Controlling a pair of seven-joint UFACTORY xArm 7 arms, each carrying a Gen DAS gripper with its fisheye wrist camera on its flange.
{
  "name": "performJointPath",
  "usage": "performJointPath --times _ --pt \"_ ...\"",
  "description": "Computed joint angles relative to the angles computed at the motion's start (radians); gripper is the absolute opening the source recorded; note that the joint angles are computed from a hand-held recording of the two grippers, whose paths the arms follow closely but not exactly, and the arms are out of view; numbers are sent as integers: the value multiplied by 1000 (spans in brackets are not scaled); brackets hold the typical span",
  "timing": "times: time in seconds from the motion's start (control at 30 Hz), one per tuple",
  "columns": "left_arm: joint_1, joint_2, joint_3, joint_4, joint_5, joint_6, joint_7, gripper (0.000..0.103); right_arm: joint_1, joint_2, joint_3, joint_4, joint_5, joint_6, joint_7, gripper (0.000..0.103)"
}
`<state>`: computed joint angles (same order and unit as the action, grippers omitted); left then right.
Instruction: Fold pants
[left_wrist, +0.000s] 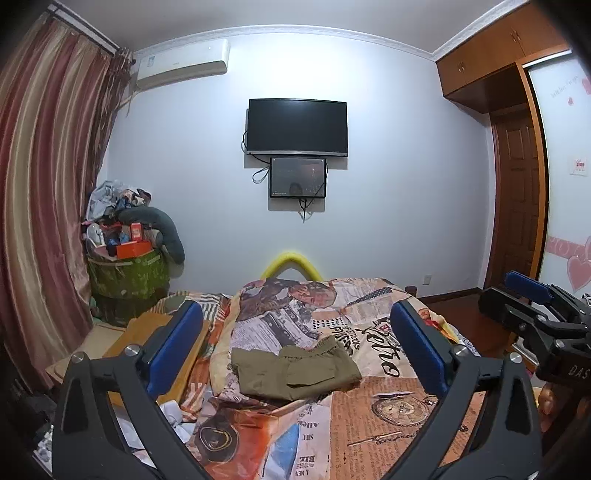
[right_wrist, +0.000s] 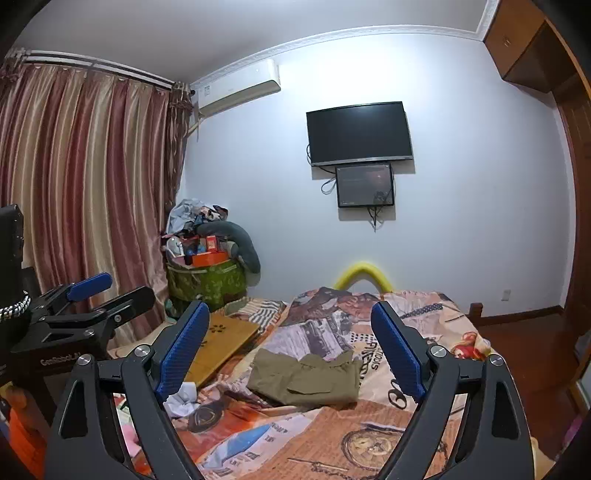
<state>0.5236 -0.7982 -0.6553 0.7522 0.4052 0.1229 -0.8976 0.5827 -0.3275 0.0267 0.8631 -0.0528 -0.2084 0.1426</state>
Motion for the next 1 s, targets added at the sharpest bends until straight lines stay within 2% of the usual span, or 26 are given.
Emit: performJointPath --times 0.07,0.13,0.27,0.63,1.0 --pt "2 -7 -4 -3 -1 4 -3 103 -37 -5 33 -9 6 -10 5 103" --pt "9 -14 -12 -4 0 6 -8 103 -60 -9 54 -15 6 -21 9 103" --pt "11 -13 -15 -2 1 6 -10 103 -57 -19 53 -25 -2 -20 17 103" --pt "18 -2 -25 3 3 2 -13 103 -13 -25 7 -34 -17 -16 22 103" --pt "-9 2 2 -20 -4 -16 10 103 -15 -32 8 -46 -21 -14 22 103"
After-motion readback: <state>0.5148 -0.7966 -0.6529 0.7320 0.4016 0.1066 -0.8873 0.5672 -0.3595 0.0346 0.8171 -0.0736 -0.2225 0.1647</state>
